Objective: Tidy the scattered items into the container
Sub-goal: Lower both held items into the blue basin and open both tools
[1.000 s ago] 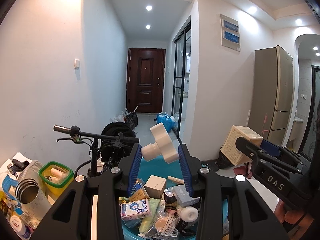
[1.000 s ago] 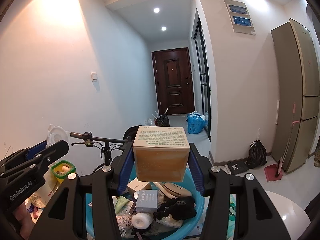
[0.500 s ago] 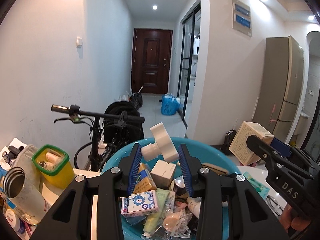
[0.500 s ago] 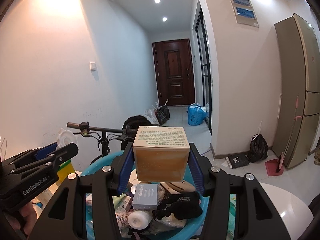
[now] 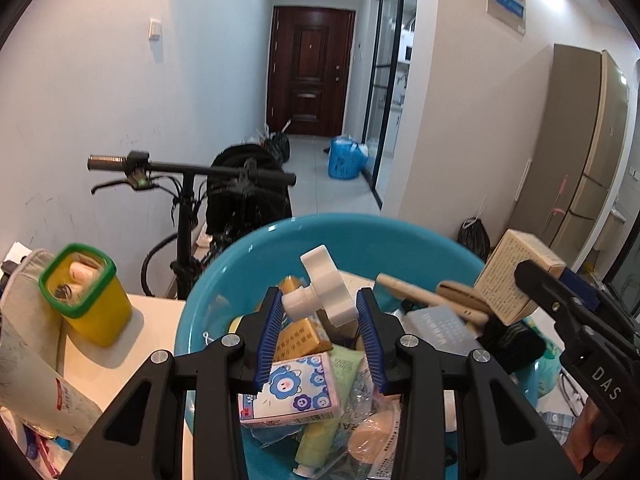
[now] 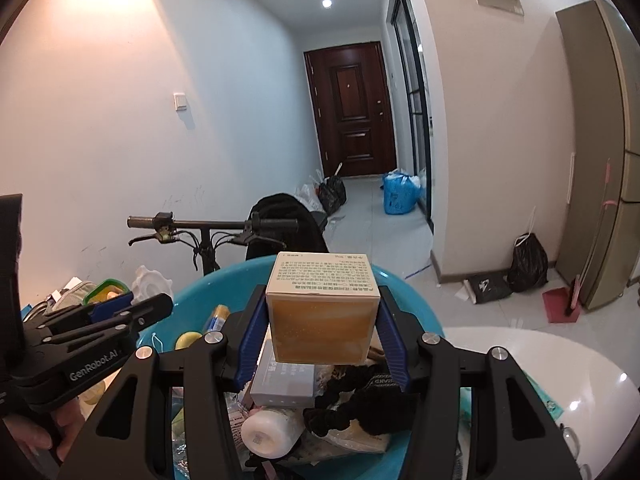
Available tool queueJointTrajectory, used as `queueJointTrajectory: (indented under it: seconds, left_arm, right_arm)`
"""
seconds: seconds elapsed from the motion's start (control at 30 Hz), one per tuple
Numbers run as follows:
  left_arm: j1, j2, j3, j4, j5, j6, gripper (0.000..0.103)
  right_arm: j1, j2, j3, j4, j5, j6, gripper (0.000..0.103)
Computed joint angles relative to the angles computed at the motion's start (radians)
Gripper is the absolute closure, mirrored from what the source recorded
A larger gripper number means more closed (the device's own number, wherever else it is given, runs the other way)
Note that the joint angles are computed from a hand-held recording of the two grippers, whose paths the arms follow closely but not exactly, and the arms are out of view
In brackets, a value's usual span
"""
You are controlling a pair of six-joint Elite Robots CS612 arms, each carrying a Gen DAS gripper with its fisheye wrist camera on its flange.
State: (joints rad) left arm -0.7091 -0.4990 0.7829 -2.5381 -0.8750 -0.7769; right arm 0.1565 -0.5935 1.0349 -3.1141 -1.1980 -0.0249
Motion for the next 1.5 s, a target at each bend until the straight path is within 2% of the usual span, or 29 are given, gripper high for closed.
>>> queueJointTrajectory:
  seconds: [0.07,0.17,0.37,0.53,1.0,1.13,1.17,1.2,1.23,1.3,1.43,1.5]
  left_arm:
    - [0.002,0.008,-0.017,0.043,-0.008,-0.016,0.063]
    - [0.004,0.017,-0.032,0.070,-0.021,-0.017,0.063]
    - [0.012,0.025,-0.043,0.108,-0.058,-0.041,0.063]
    - [0.014,0.028,-0.049,0.121,-0.068,-0.038,0.063]
    - [0.016,0.037,-0.066,0.153,-0.072,-0.041,0.063]
    - [0.014,0.033,-0.059,0.134,-0.067,-0.035,0.062]
    - [0.014,0.034,-0.059,0.131,-0.063,-0.034,0.052]
    - [0.012,0.033,-0.058,0.130,-0.053,-0.032,0.031]
    - [0.010,0.033,-0.058,0.128,-0.037,-0.031,0.022]
    - [0.001,0.031,-0.052,0.128,0.036,-0.035,0.019]
    - [0.000,0.017,-0.031,0.099,0.047,-0.030,0.019]
    - [-0.001,0.012,-0.021,0.082,0.052,-0.033,0.019]
  right_arm:
    - [0.004,0.006,-0.003,-0.003,-0.014,-0.006,0.052]
    - [0.005,0.014,-0.013,0.006,0.011,-0.020,0.052]
    - [0.013,0.026,-0.025,0.035,0.000,-0.060,0.052]
    - [0.015,0.027,-0.031,0.090,0.000,-0.075,0.052]
    - [0.015,0.034,-0.046,0.123,-0.012,-0.077,0.052]
    - [0.015,0.035,-0.048,0.143,-0.009,-0.086,0.051]
    - [0.015,0.035,-0.050,0.149,-0.010,-0.089,0.051]
    - [0.016,0.035,-0.050,0.157,-0.011,-0.093,0.051]
    - [0.016,0.034,-0.051,0.165,-0.013,-0.101,0.048]
    - [0.018,0.033,-0.049,0.161,-0.027,-0.108,0.039]
    - [0.017,0.031,-0.044,0.133,-0.032,-0.097,0.039]
    - [0.017,0.030,-0.040,0.110,-0.045,-0.085,0.035]
